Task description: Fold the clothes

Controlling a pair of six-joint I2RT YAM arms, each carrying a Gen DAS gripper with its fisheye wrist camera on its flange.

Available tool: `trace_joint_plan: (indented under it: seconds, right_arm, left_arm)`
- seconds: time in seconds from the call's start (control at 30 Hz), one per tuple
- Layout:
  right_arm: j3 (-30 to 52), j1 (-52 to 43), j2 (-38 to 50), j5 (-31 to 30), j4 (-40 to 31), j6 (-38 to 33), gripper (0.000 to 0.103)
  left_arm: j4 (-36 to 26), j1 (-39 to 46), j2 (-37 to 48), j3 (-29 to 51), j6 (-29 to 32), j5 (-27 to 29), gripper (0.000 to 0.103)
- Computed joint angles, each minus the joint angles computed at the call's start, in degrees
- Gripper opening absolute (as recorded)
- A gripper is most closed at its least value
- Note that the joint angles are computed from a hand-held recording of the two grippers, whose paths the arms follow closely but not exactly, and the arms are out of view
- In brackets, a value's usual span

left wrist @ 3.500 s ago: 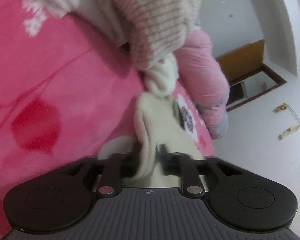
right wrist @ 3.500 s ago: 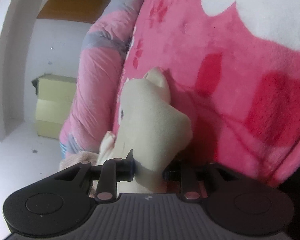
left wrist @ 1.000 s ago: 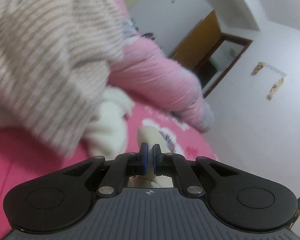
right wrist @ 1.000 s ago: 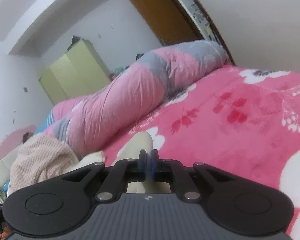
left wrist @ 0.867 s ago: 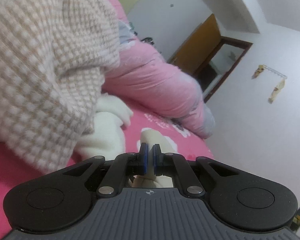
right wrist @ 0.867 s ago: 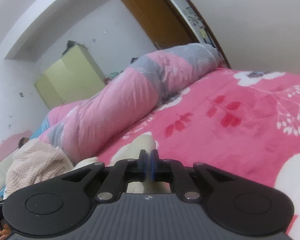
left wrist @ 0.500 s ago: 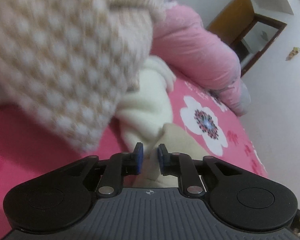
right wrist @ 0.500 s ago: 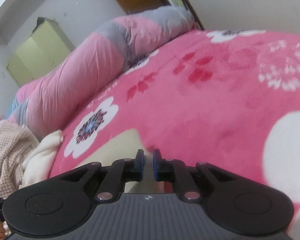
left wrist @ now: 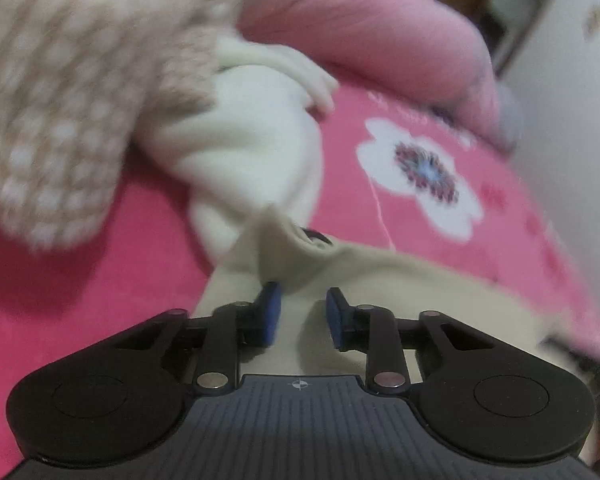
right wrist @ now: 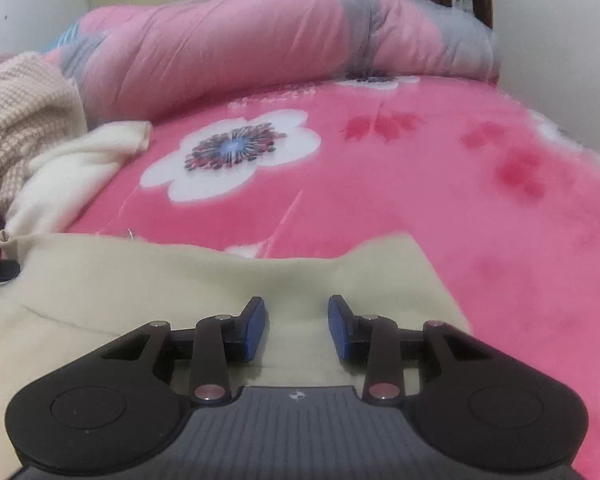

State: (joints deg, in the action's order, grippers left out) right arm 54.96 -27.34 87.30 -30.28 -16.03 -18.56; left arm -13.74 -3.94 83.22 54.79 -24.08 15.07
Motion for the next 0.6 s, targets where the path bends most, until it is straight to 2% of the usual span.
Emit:
trace_joint_plan:
  seconds: [0.03, 0.1, 0.2, 0.23, 0.3, 0.33, 0.4, 0.43, 0.5, 0.53, 0.6]
  right_arm:
    - [2.31, -0.07, 0.23, 0.20, -3.21, -0.43, 0.038]
    - [5.76, -0.62, -0.98, 0.89, -8.32, -0.34, 0.039]
    - [4.06, -5.93, -6.98, -3.25, -10.10, 2.37, 0.048]
    - [3.37, -9.49, -8.70, -7.43, -11.91, 2.79, 0.049]
    - [3.09, -17.40, -11.06, -16.37, -17.13, 2.44, 0.061]
    - [3.36, -21.95, -11.20, -21.20, -21.00, 1.03, 0.071]
    - [4.13, -30.16, -9.86, -28.67, -30.64, -4.63, 0.073]
    - [4.59, -33.93, -8.50, -30.88, -36.28, -8.47, 0.073]
    - [5.18, -40.55, -4.93, -33.20, -46.36, -15.33, 0.073]
    - [5.52, -42.96, -2.50, -34.24, -51.04, -18.89, 0.073]
    - [6.45, -47.60, 3.19, -35.39, -60.70, -26.73, 0.074]
  left_arm:
    - [-0.45, 1.80, -0.49, 0.11, -1.61, 2.96, 0.031]
    - [-2.38, 4.22, -3.16, 0.08, -4.24, 4.81, 0.038]
    - [-4.19, 8.42, -13.42, -5.18, -3.30, 6.82, 0.048]
    - [-5.26, 10.33, -17.46, -7.36, -2.63, 8.36, 0.054]
    - [-8.85, 15.23, -25.47, -10.96, -0.82, 13.14, 0.061]
    - [-11.27, 18.12, -29.49, -12.41, 0.19, 16.06, 0.067]
    - [-15.34, 23.32, -36.84, -16.02, 1.49, 22.41, 0.077]
    - [-18.14, 26.38, -39.96, -17.70, 2.85, 26.39, 0.085]
    - [-26.95, 33.63, -44.35, -19.81, 8.70, 35.09, 0.096]
    - [-30.30, 35.18, -45.66, -21.07, 10.64, 37.52, 0.097]
    - [-31.14, 33.70, -48.80, -24.88, 9.01, 38.01, 0.097]
